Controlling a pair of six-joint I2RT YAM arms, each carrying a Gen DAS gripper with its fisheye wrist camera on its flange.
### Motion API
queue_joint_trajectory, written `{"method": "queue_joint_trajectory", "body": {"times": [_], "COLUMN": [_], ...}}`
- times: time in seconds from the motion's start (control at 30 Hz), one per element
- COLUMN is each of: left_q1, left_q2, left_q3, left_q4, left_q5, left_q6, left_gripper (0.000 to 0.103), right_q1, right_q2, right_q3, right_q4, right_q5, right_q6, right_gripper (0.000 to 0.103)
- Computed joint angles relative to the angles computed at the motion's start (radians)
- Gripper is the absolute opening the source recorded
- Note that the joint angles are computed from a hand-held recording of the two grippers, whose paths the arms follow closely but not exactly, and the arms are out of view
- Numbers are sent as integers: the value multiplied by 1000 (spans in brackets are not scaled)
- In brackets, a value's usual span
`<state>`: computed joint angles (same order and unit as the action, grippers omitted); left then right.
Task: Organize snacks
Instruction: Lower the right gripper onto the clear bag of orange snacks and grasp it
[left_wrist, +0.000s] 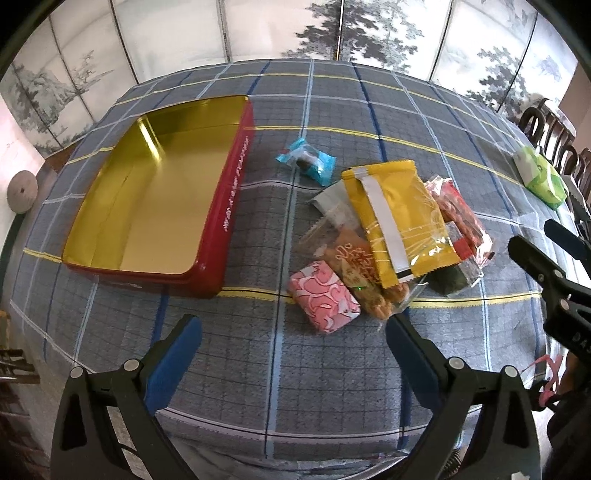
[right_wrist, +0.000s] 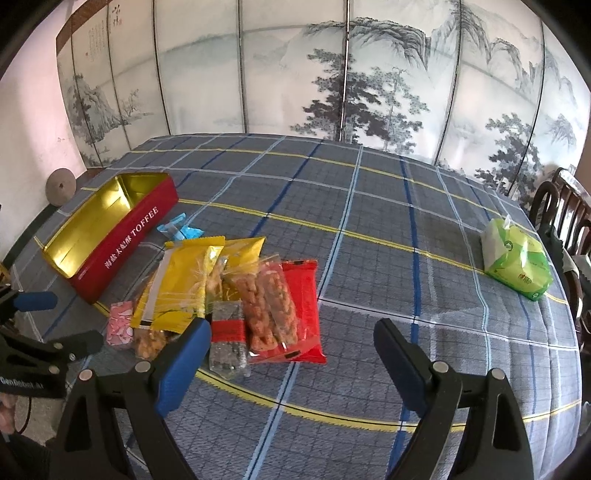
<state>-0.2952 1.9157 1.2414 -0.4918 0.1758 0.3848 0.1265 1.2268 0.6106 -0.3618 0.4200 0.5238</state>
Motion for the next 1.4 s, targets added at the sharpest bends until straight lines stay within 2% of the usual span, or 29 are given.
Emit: {"method": "queue_joint_trajectory", "body": {"times": [0.1, 0.17, 0.33, 0.53, 1.0, 1.13, 1.4], "left_q1": [5, 6, 5, 8, 17, 13, -1], "left_q2": [8, 13, 17, 27, 60, 63, 55], "left_q3": [2, 4, -1, 11, 43, 44, 25], "left_q4": [0, -5, -5, -17, -46, -49, -41], "left_q5": [0, 1, 0, 4, 6, 0, -4], "left_q6": [4, 8, 16, 12, -5, -13, -20], "left_gripper": [91, 89, 88, 88, 88, 88, 88], "right_q1": [-17, -38, -90, -152, -185, -193, -180], "right_q2": [20, 40, 108, 207, 324, 336, 330], "right_q3": [6, 9, 37, 79, 120, 121, 105], "right_q4": [2, 13, 44, 84, 125, 143, 168], "right_q5": [-18, -49, -126, -221, -305, -332, -313], "right_q6": [-35, -57, -143, -227, -290, -295, -293], "right_gripper": [73, 68, 50, 50, 49, 39, 33]}}
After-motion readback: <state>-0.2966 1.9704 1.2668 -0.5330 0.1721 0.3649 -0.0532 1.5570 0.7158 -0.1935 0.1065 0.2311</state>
